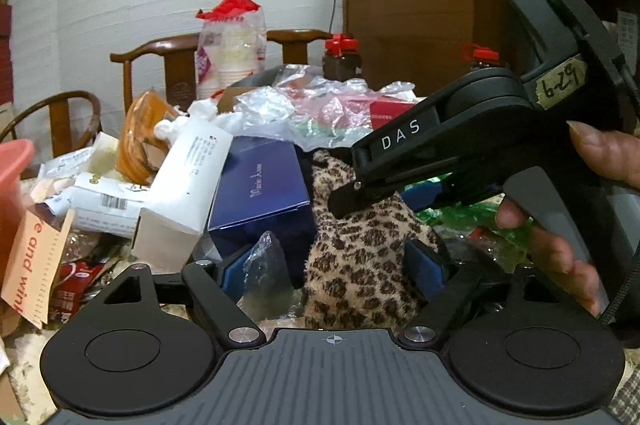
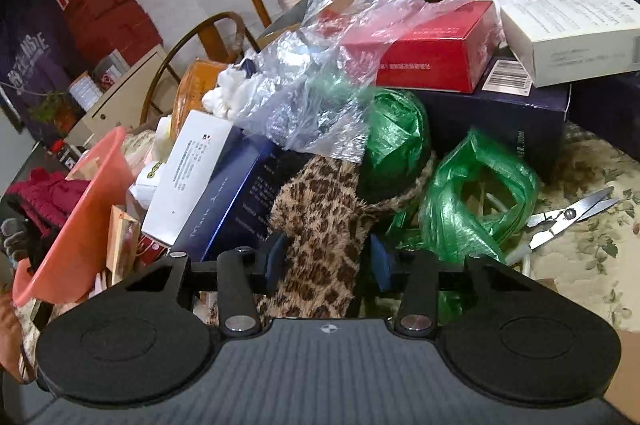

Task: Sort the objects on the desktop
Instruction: 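Grasp the leopard-print fabric with the right gripper while the left gripper pinches it too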

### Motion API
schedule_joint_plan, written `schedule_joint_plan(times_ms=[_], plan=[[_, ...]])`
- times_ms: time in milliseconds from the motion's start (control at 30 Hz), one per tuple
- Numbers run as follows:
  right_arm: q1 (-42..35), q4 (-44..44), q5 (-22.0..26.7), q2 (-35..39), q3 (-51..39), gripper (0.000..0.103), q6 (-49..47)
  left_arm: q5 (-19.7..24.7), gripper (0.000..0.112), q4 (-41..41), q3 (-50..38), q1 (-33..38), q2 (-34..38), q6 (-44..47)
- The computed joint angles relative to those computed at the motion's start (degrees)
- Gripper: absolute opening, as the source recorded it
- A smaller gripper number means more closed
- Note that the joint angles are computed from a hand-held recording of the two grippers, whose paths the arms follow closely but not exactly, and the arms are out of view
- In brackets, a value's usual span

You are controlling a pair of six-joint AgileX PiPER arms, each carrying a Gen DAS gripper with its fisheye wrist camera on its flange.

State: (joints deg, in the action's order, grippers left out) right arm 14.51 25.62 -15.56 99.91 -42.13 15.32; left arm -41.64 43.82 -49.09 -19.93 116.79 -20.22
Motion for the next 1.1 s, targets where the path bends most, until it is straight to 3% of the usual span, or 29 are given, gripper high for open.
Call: schedule_joint_plan(times_ms=[167,300,400,533,633,833,1000,1100], plan=[[4.5,17.8,-4.6,-1.1,1.6,0.042,-16.4,1.0,0.078,0.5,-0.1,0.1,-0.2,-0.5],[10.3,34.6,-9.3,-4.1,3.2,0.033,-31.9,0.9,0.055,3.5,0.1,0.7,-0.7,-2.6],[14.0,43.9,-13.8,-4.7,2.9,0.024,-41.1,0.2,0.051,2.8,1.5,0.9,-1.4,-1.2],[13.6,42.0,-13.0,-5.3,3.4,0.019,-40.0,-0.5,0.049,-0.3,2.3,0.8,-1.3,3.0],[12.3,35.8,-12.1,-3.9,3.7,0.011,-33.1,0.7,0.047,1.4,1.0,0.9,-0.9,0.4],[17.9,37.9,-20.1,-3.9,4.0,0.009,-34.9,-3.9,0.026,-4.5,4.6,1.8,-2.7,6.1],[24.7,41.1,-27.9,-6.1,4.9,0.009,-37.5,-6.0,0.024,-1.0,5.4,4.8,-4.6,1.8],[27.3,42.2,-30.2,-7.2,4.9,0.009,-39.1,-9.1,0.024,-3.0,7.7,5.5,-6.5,4.3]])
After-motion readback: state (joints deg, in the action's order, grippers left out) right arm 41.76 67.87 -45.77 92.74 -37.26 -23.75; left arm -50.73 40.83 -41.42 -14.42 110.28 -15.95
